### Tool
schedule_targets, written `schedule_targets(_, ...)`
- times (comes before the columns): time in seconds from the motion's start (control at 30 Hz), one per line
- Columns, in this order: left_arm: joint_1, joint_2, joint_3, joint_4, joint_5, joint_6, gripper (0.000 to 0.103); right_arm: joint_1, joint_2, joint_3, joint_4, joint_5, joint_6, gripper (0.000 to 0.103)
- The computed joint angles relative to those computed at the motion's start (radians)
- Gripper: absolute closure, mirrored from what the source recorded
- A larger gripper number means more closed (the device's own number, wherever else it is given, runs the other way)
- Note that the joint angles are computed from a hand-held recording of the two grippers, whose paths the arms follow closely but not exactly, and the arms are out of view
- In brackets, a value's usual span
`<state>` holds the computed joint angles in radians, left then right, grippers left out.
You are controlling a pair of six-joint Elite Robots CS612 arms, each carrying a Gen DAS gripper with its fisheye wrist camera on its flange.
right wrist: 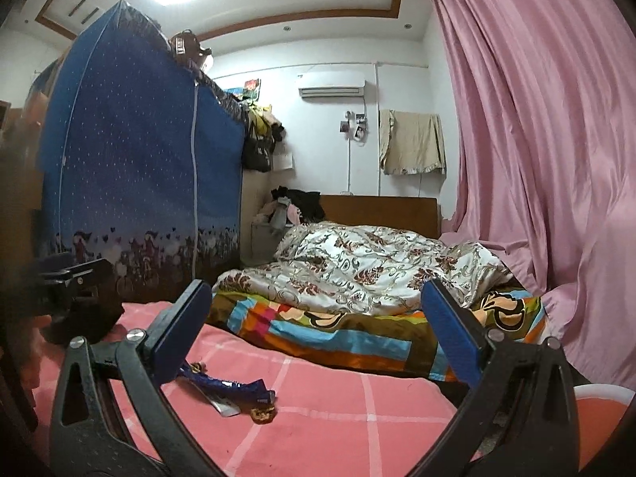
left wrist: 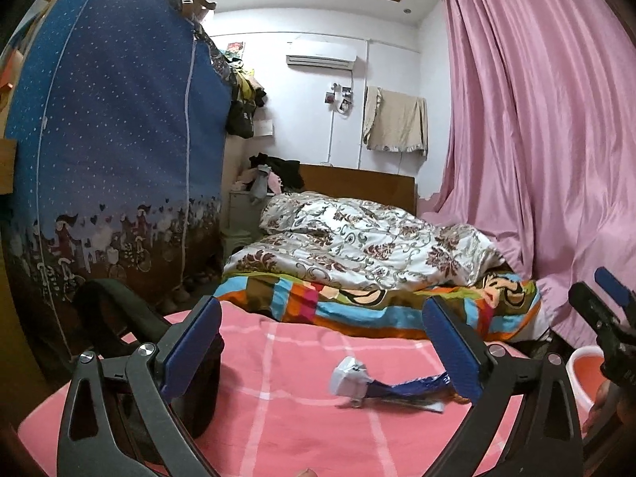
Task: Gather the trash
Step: 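Move both tools back over the blue wrapper on the bedspread, then grasp the small white stick with the left tool while the right tool grasps the brown biscuit piece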
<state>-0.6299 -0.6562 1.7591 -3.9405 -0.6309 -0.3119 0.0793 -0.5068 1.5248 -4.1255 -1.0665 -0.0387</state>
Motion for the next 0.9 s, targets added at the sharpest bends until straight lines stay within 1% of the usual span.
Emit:
schedule_targets(0.03, 0.003, 0.002, -0.001, 0.012, -0.005, -0.002, 0.004, 0.003, -0.002, 0.0, 0.026, -0.008, -0.014, 0.0)
schedule_targets(0.1, 0.014, -0.002, 0.0, 0.055, -0.028, -0.021, 0.004, 0.004, -0.01, 0.0, 0.096, -0.002, -0.04, 0.0)
schedule_targets(0.17, 0.028, -0.013, 0.008, 0.117, -0.065, -0.071, 0.004, 0.009, -0.019, 0.001, 0.187, -0.008, -0.073, 0.0)
schedule_targets(0.2, 0.036, -0.021, 0.013, 0.154, -0.09, -0.101, 0.004, 0.01, -0.021, 0.0, 0.219, -0.005, -0.082, 0.0)
schedule_targets(0.27, 0.056, -0.036, 0.023, 0.23, -0.168, -0.164, 0.004, 0.012, -0.026, -0.006, 0.302, 0.003, -0.109, 0.0)
schedule_targets(0.3, 0.062, -0.042, 0.026, 0.271, -0.192, -0.192, 0.004, 0.012, -0.028, -0.01, 0.339, 0.008, -0.124, 0.0)
schedule_targets(0.47, 0.09, -0.062, 0.029, 0.431, -0.315, -0.274, 0.005, 0.02, -0.042, -0.012, 0.505, 0.014, -0.225, 0.0)
schedule_targets(0.57, 0.1, -0.063, 0.02, 0.468, -0.383, -0.284, 0.005, 0.027, -0.051, -0.017, 0.617, 0.003, -0.285, 0.0)
schedule_targets(0.63, 0.103, -0.064, 0.007, 0.514, -0.406, -0.269, 0.006, 0.03, -0.053, -0.024, 0.689, 0.0, -0.313, 0.0)
schedule_targets(0.7, 0.105, -0.065, -0.01, 0.575, -0.432, -0.244, 0.007, 0.032, -0.055, -0.034, 0.761, 0.002, -0.337, 0.002)
schedule_targets(0.73, 0.107, -0.062, -0.019, 0.594, -0.445, -0.236, 0.008, 0.032, -0.057, -0.031, 0.775, 0.004, -0.342, 0.003)
schedule_targets(0.8, 0.112, -0.057, -0.037, 0.632, -0.472, -0.223, 0.012, 0.032, -0.057, -0.038, 0.825, 0.009, -0.357, 0.004)
schedule_targets(0.87, 0.116, -0.05, -0.051, 0.659, -0.486, -0.215, 0.021, 0.032, -0.057, -0.043, 0.861, 0.015, -0.37, 0.005)
schedule_targets(0.9, 0.118, -0.048, -0.058, 0.673, -0.493, -0.214, 0.024, 0.033, -0.057, -0.047, 0.88, 0.014, -0.379, 0.005)
